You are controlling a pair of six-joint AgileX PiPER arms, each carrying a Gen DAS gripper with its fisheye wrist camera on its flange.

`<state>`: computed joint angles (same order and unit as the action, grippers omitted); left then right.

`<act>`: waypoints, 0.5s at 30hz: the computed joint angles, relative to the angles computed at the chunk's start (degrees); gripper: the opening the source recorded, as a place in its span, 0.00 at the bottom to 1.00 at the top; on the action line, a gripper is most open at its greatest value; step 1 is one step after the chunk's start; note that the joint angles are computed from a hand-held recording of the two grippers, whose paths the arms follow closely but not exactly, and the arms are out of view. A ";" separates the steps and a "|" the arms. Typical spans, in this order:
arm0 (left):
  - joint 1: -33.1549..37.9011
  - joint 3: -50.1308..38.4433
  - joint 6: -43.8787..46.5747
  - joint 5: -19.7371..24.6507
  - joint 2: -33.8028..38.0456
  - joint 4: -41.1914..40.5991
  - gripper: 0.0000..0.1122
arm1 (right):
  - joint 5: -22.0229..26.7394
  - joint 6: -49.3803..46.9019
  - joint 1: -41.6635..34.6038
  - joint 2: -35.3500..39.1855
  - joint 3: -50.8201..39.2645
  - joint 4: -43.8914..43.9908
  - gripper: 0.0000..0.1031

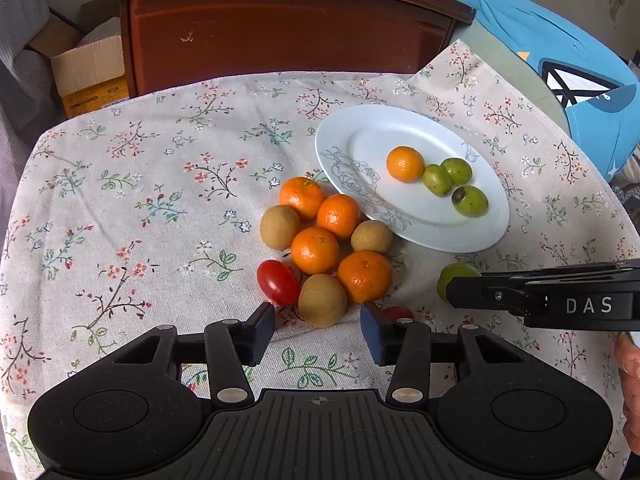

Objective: Organize fruits
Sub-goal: 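Grasp a brown kiwi with the left gripper while the right grasps a green fruit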

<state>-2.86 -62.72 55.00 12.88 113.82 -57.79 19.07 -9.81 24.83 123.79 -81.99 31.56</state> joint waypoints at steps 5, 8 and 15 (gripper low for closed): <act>-0.63 -1.06 -0.67 -0.41 0.89 0.28 0.40 | 0.15 2.15 0.07 0.45 -0.21 -1.28 0.30; -1.03 -0.91 2.18 -0.67 0.99 -1.64 0.40 | 0.53 0.70 -0.19 0.83 -0.57 0.68 0.31; -0.91 -0.32 10.29 -0.18 1.00 -8.94 0.35 | 1.23 0.39 0.06 1.72 -1.51 1.15 0.32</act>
<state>-3.77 -63.03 65.30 12.70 114.82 -66.73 20.30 -9.42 24.89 125.52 -83.51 32.71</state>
